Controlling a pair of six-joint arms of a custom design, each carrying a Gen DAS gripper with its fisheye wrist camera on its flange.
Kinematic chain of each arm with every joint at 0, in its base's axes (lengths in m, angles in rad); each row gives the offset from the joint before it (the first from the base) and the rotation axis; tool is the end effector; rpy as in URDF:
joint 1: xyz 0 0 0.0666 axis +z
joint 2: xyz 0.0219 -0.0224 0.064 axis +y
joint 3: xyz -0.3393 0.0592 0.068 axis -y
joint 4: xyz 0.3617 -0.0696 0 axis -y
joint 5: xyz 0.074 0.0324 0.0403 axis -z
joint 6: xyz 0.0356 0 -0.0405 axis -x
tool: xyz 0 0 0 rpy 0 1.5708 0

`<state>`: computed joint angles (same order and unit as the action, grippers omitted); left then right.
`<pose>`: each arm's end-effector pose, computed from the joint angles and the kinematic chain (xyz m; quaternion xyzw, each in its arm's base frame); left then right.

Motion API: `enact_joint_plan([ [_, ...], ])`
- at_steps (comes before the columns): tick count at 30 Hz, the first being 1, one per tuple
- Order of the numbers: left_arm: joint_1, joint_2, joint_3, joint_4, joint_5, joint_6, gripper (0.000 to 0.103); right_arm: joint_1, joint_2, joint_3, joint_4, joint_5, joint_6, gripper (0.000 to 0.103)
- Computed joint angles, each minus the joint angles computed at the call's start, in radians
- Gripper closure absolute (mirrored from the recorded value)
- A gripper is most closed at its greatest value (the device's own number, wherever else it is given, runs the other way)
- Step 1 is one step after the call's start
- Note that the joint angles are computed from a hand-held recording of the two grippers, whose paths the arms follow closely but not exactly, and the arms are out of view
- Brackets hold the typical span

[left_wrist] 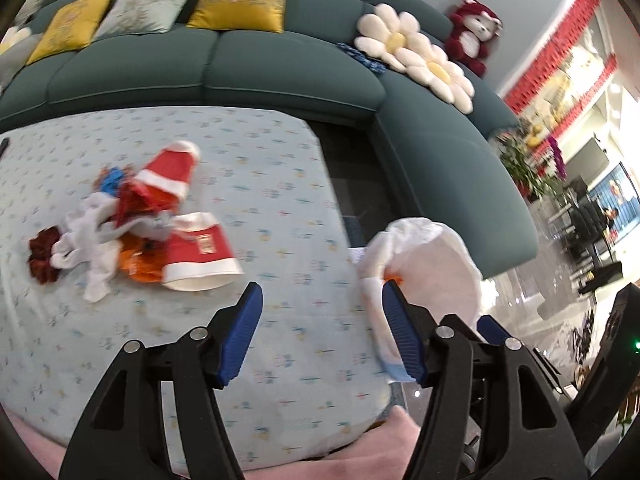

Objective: Collect trash
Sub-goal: 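Carry both items over the white bin and open both tools to drop them, then move both tools back over the trash pile on the table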

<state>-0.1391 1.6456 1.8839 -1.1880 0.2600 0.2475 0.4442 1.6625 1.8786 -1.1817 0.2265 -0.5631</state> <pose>0.5230 -0.0829 0.4610 -0.0116 0.9449 -0.1793 0.2736 0.4873 0.2226 0.4503 0.0900 0.9448 0.0484 0.3114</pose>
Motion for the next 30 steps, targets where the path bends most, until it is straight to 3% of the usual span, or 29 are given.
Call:
enact_joint_plan([
  [15,0.229,-0.08,-0.13,0.018,0.01,-0.02,0.039,0.148,0.188,0.269,-0.124,0.009,0.013,0.048],
  [19,0.299,-0.08,-0.157,0.019,0.003,-0.029,0.033,0.182,0.259,0.359,-0.164,0.006,0.018,0.048],
  [30,0.47,0.041,-0.099,-0.005,-0.028,-0.058,0.031,0.239,0.51,0.703,-0.316,-0.009,0.02,0.048],
])
